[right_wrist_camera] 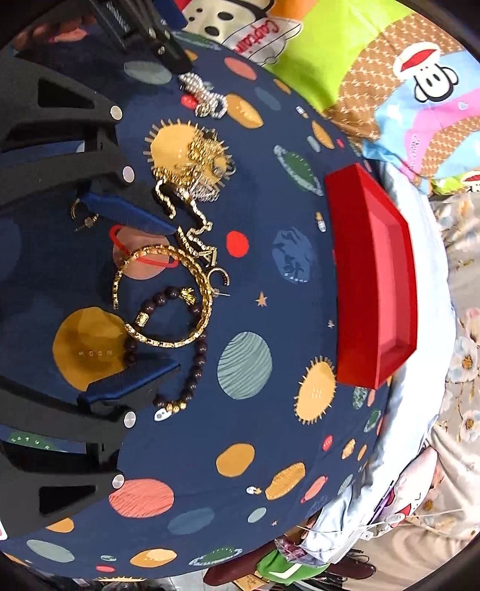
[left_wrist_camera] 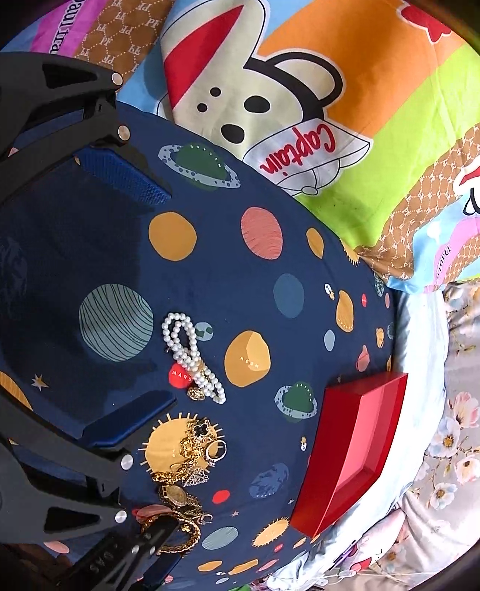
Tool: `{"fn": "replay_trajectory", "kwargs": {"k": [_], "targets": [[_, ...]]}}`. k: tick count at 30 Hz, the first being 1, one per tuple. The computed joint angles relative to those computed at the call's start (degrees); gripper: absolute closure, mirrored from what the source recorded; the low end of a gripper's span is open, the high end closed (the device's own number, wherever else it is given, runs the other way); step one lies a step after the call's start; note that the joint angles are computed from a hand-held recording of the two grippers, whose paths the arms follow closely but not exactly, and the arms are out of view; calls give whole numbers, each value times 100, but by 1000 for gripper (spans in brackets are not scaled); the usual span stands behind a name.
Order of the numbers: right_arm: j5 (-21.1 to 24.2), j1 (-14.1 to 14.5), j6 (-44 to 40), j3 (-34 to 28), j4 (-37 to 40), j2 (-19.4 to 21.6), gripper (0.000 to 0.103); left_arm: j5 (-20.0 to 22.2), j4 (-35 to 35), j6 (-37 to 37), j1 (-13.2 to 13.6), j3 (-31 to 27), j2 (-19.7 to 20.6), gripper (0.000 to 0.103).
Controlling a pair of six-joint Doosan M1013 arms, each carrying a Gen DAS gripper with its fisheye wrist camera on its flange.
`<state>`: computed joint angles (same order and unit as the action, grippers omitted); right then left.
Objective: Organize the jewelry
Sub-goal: 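Grasp the white pearl necklace with the left tool while the right tool grasps the gold bangle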
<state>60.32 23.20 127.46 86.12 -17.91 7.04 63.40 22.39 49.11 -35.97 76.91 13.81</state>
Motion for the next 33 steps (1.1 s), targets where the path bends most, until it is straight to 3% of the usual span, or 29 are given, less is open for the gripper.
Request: {"fn": "replay_trajectory", "kwargs": {"k": [5,17,22,25,28,29,30,33], "targets": [[24,19,-85,-13,-115,47,46,-14,-92,34,33,7,12,5],[-292,-70,70,104,180,-180,46,-361,-485,451,157,-39,162,5],[-328,-81,117,110,215,-286,46,-582,-651,733,189,-47,237,23],[-355,-104,147,119,291,-335,46,-720,-670,885,168,-25,221,40],[-372,-123,153,127,343,-366,46,-828,-904,1084,184,-7,181,67],[-376,-128,148,133,354,-378,46,-839,-1009,1144,194,-5,168,81],[-381,-133,149,143,361,-397,46,-850,-1126,1194,211,0,156,88],[-390,-146,131,185,375,-472,46,-868,-1528,1297,279,17,96,88]]}}
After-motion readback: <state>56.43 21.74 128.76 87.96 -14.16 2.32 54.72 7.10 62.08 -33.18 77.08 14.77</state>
